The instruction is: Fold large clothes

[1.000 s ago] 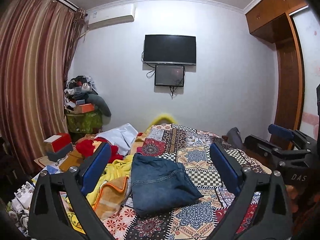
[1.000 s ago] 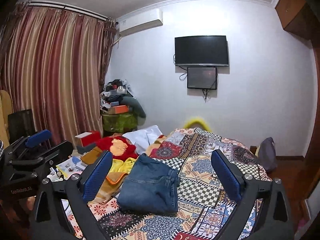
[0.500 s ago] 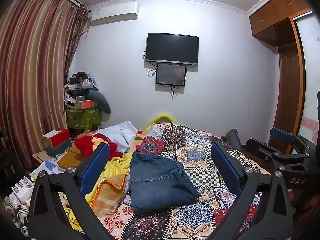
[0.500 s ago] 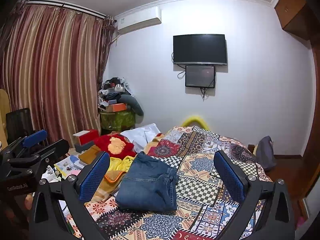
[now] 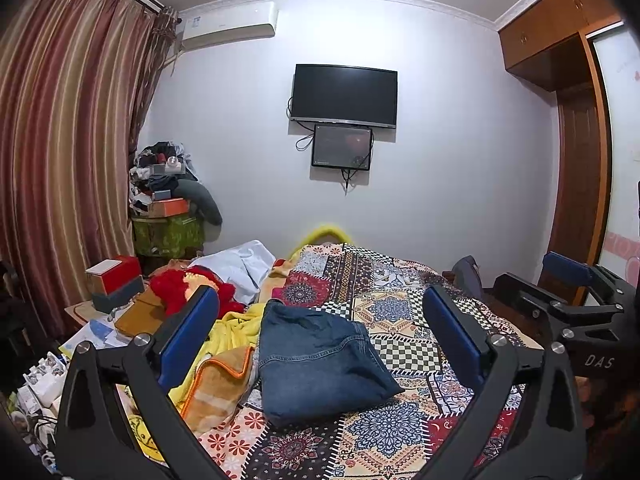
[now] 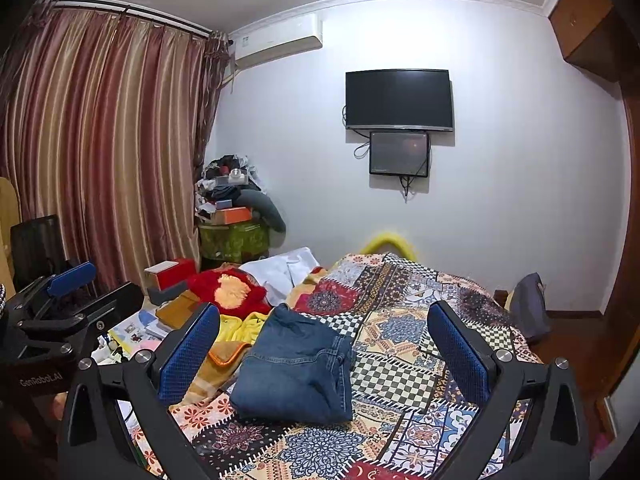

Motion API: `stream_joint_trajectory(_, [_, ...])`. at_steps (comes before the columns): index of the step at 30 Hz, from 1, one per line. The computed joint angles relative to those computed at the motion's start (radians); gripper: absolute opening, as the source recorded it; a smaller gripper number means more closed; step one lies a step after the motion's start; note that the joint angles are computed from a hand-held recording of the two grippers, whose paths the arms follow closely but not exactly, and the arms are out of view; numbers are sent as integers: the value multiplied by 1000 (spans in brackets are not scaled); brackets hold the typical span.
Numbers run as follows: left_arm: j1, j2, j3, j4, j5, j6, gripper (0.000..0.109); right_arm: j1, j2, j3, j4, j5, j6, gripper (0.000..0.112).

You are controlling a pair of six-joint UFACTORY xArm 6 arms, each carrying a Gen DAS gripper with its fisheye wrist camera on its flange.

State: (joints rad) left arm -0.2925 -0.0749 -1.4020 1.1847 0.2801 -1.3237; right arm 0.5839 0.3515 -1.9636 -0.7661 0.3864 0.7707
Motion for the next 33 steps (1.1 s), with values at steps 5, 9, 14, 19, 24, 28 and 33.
stream_joint_trajectory(5, [-3,-3,6,10,4,-16,103,-2,4,-7,15,6,-13,103])
stream_joint_trajectory(9, [-8,-3,5,16,10,-21,103,-4,2,-3,26,-2,-16,103])
stream_joint_trajectory(14, [-21,-1,1,37,25,-43,103,-7,-7,10,12,-15,-2,103])
stream_joint_trajectory(19, [-29,2,-3,35,28,-43,103,-10,-6,10,17,-22,-9,103])
stream_joint_trajectory(24, [-31,2,-5,26,22,-40,103,-12,-14,22,12,-30,-4,103])
stream_joint_trajectory(28, [-31,4,-5,6,14,-27,103,-13,-15,24,12,-32,-3,103])
stream_joint_trajectory(33, [-35,3,-4,-9,11,-17,103,-14,-17,28,14,-35,-6,103])
